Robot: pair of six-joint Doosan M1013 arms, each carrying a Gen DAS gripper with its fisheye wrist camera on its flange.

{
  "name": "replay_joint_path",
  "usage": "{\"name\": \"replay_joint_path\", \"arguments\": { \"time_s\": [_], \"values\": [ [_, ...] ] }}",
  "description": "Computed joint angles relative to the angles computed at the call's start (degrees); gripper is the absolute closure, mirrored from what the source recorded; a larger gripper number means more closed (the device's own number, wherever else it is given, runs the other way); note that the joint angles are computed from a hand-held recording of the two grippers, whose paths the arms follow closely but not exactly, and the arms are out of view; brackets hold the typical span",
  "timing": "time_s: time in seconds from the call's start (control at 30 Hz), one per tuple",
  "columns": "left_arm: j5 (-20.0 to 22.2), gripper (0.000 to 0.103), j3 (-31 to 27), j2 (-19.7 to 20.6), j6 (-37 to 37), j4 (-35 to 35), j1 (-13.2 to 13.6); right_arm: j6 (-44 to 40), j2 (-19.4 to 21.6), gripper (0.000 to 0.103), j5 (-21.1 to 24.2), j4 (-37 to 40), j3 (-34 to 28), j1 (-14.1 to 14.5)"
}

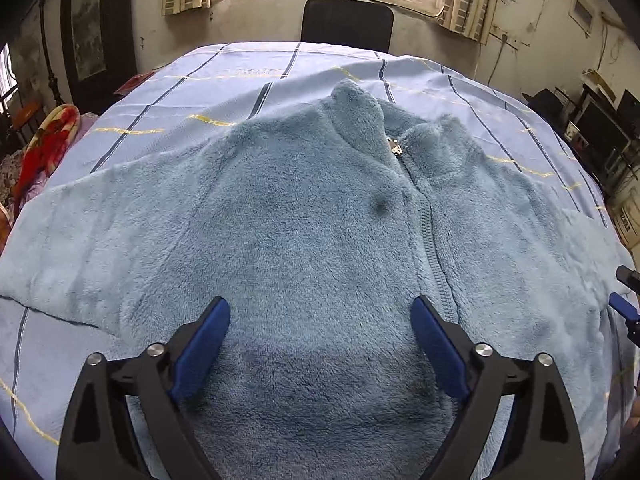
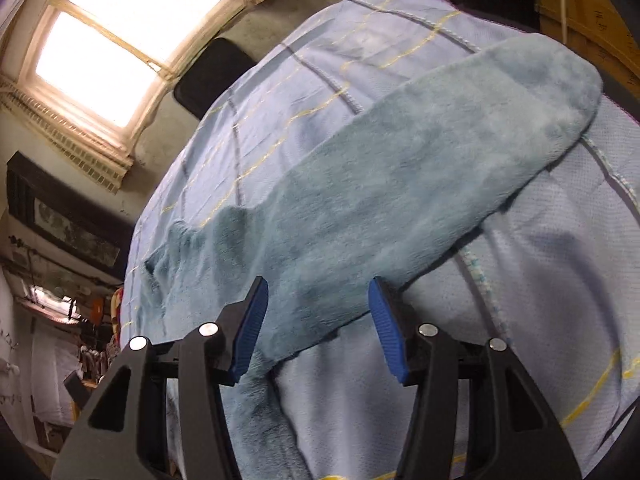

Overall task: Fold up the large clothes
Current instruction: 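Grasp a sleeve with the right tool and fold it across the jacket body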

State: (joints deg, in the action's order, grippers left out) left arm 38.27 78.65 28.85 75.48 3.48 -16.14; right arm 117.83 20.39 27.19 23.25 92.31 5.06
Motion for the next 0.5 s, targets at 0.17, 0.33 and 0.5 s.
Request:
{"name": "replay_joint_path", "arguments": {
  "time_s": [0.17,0.33,0.5],
  "values": [
    [0.6,0.004,-0.1,0.2,-0.4,1.3,-0.2,0.3,-0.3,0.05,-0.8,2.6,1.4,-1.3],
    [-0.1,0.004,0.4,-0.2,-1.0,1.0,0.1,2.1,-0.9,0.052,-4.2,4.2,3.4,-2.5],
    [-3.6,0.004,2.1,-2.0,-8.8,7.8,0.8,16.9,-2.4,0.051,-13.6,-9.7,6.3,-3.4]
  ]
}}
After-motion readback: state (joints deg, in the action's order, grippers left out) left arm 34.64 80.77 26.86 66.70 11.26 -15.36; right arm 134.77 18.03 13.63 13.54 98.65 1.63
